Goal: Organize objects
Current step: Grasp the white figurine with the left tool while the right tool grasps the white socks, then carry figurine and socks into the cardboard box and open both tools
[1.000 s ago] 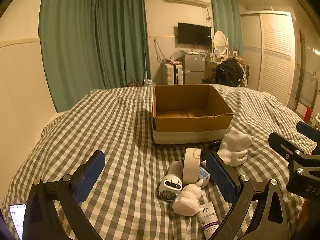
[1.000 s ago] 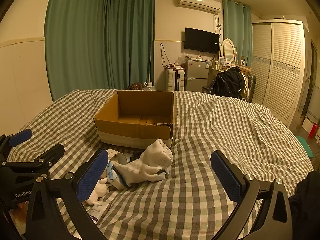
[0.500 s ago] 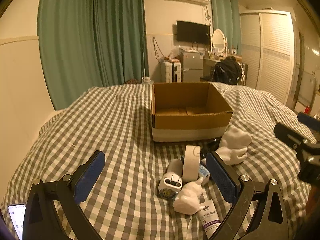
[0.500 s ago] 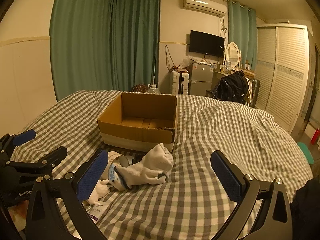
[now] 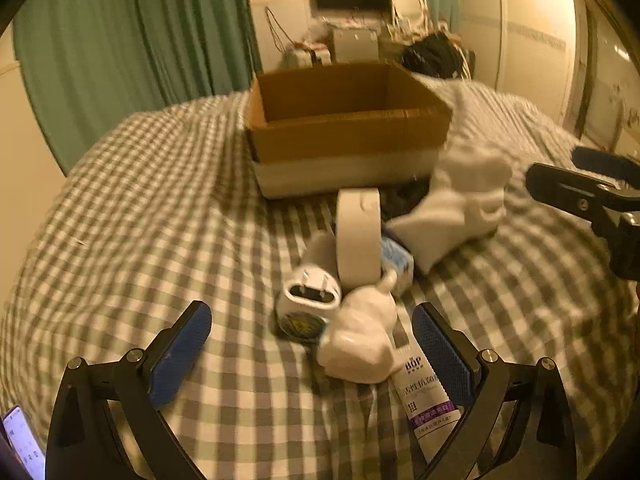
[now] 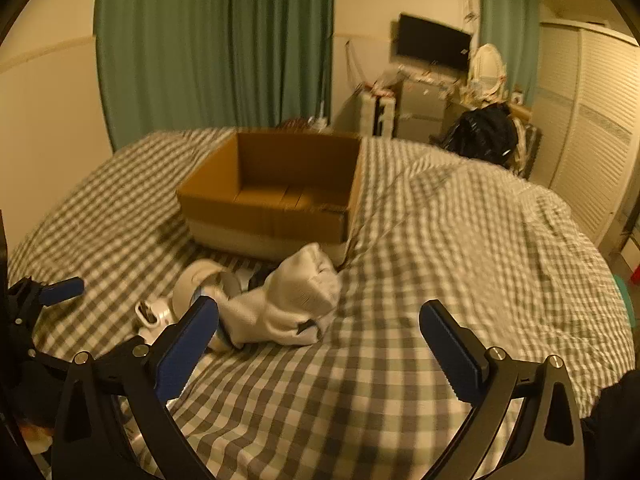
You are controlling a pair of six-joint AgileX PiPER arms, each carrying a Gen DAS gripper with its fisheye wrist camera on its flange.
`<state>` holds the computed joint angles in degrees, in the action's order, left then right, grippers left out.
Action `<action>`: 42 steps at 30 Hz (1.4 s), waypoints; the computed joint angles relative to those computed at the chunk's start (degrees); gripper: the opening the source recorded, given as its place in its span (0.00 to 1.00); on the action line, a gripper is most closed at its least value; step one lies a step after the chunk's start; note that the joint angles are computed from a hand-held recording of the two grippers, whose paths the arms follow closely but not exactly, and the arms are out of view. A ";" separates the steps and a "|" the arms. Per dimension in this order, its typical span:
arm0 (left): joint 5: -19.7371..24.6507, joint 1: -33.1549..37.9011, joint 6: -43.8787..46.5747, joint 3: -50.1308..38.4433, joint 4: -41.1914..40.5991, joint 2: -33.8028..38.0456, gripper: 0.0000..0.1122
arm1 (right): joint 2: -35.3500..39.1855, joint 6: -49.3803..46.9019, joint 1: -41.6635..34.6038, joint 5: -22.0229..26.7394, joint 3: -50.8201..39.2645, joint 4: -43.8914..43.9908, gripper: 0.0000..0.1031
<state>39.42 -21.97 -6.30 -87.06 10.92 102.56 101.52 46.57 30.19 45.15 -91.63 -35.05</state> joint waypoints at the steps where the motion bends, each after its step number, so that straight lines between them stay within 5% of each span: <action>1: 0.57 -0.12 0.50 -0.72 -0.50 0.91 0.91 | 1.28 -2.66 -0.40 0.31 -1.29 2.38 0.98; 8: 5.36 0.63 5.00 -5.22 -5.46 6.45 0.71 | 12.81 -18.29 -3.69 7.00 -15.38 16.32 0.88; 14: 6.60 1.68 6.84 -7.03 -8.92 7.58 0.69 | 22.90 -22.75 -5.87 14.28 -29.18 21.21 0.80; 17: 8.12 2.66 10.36 -8.14 -13.22 7.99 0.47 | 24.41 -22.68 -5.34 15.91 -31.14 20.32 0.72; 18: 7.76 2.65 10.27 -7.74 -13.24 7.73 0.47 | 24.63 -22.54 -5.12 16.29 -31.35 19.83 0.67; 27: 6.11 2.82 10.20 -5.89 -13.75 4.42 0.46 | 19.66 -18.16 -2.70 13.00 -24.09 13.04 0.37; 36: 6.37 3.71 10.59 -7.60 -14.40 -0.27 0.46 | 8.02 -9.73 1.17 10.04 -13.76 3.36 0.35; 42: 12.25 4.78 11.04 -22.54 -14.92 4.19 0.46 | 4.94 -9.85 2.54 12.32 -16.47 0.08 0.35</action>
